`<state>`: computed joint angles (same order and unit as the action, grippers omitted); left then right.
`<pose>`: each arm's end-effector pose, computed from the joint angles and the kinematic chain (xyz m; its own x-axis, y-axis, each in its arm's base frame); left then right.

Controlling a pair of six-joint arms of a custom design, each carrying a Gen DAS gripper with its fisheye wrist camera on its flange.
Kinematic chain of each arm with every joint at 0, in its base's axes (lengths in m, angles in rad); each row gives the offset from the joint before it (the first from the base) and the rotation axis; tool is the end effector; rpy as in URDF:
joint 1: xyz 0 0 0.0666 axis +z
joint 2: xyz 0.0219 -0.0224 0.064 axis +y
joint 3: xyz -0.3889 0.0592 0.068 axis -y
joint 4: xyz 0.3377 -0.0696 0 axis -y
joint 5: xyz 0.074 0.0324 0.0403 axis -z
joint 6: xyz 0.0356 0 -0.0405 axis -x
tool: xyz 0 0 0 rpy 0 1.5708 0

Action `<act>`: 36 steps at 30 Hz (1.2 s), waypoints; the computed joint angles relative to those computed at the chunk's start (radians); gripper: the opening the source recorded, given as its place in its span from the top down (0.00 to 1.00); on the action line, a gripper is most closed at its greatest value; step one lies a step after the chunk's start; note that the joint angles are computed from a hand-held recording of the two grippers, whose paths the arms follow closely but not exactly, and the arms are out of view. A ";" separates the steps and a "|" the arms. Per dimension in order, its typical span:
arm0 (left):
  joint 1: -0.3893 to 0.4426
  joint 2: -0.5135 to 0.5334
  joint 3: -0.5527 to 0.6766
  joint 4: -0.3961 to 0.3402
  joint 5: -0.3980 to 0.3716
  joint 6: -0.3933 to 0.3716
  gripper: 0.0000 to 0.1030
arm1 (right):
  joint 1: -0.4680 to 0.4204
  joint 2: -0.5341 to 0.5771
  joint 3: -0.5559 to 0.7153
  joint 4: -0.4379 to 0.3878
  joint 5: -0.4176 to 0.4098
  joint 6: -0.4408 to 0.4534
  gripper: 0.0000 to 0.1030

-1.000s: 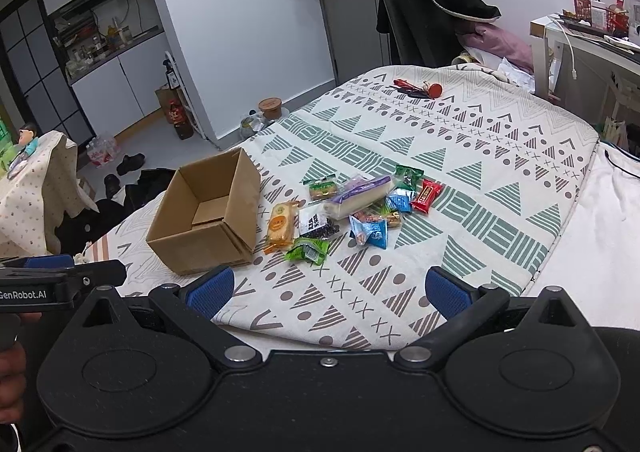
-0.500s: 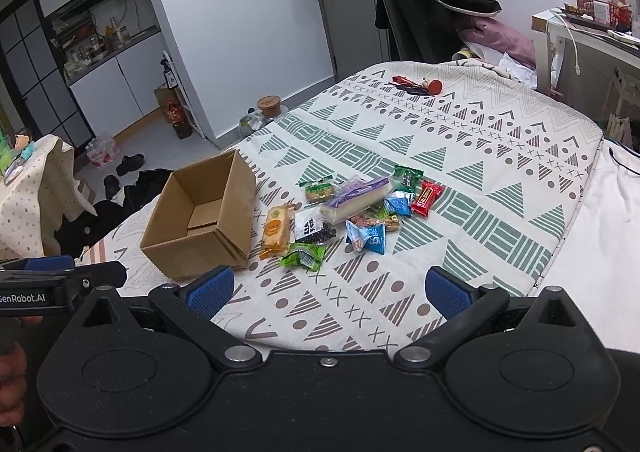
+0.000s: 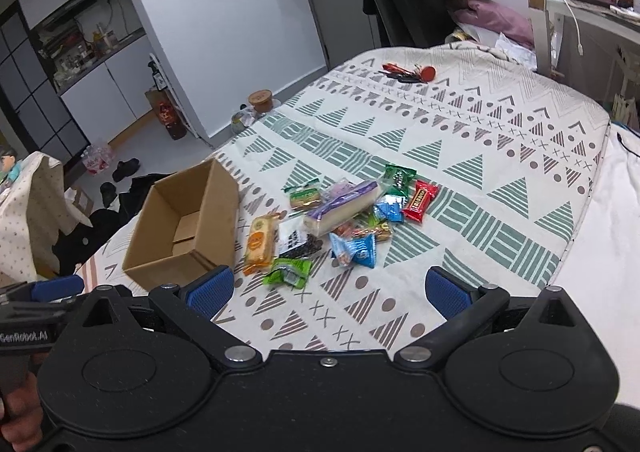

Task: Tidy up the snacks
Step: 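Grasp the green snack packet with the left tool while the right tool grasps the blue candy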

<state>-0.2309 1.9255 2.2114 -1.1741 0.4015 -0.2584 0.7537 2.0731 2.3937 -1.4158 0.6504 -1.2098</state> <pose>0.5924 -0.1540 0.4839 -0.6151 0.3862 -0.6874 0.6287 0.7664 -0.1320 0.4787 0.4192 0.4541 -0.5494 0.5055 -0.6653 0.4855 0.8412 0.2382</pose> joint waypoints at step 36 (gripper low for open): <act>-0.127 0.321 0.311 -0.097 -0.073 0.112 0.18 | -0.178 -0.069 -0.382 0.429 -0.294 0.036 0.34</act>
